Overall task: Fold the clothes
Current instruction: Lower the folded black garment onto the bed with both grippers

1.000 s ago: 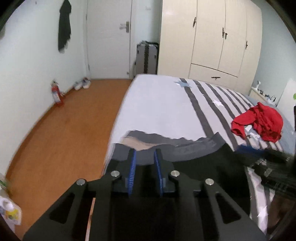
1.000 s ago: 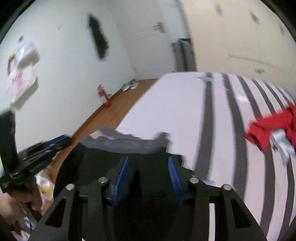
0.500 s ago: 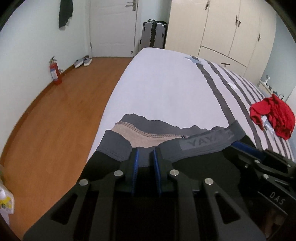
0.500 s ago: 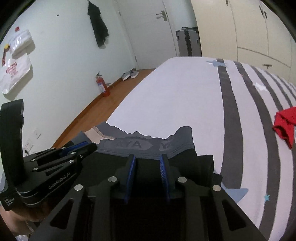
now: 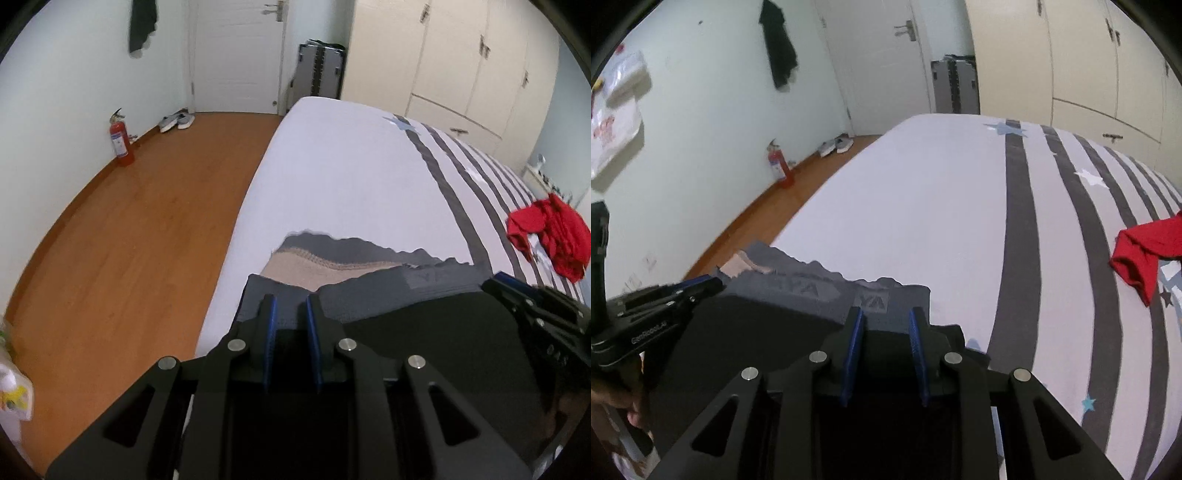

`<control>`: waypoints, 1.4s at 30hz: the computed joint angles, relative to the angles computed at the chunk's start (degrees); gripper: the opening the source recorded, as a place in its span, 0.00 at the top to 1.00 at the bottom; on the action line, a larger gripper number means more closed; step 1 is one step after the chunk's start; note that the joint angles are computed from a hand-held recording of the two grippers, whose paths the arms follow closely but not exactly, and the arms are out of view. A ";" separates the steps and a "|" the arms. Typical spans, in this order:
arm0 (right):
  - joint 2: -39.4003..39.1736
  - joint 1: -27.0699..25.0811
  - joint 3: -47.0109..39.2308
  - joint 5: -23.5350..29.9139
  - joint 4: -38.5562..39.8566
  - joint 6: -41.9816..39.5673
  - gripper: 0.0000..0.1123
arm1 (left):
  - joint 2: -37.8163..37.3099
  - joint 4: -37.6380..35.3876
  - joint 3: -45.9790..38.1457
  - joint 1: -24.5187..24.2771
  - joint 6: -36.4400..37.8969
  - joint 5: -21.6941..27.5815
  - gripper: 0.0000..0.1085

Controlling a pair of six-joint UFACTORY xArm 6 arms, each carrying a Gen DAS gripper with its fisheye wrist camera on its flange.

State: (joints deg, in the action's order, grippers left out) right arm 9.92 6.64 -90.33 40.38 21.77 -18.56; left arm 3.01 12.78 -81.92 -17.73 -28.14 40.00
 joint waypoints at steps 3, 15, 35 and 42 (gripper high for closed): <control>0.75 -0.09 0.02 -0.27 1.41 0.27 0.81 | 0.76 -0.19 0.33 0.33 -1.07 -0.71 0.86; -3.08 -2.22 -1.79 1.07 6.51 -3.86 0.81 | -7.42 0.78 1.80 -0.54 -0.85 -3.32 0.87; -17.08 3.63 20.28 -5.90 11.30 -8.60 0.82 | -15.09 5.11 15.46 -8.56 -10.75 -6.84 0.88; -16.95 1.02 16.24 -3.80 9.26 -7.88 0.87 | -18.76 5.58 15.84 -5.24 -11.47 -4.24 0.90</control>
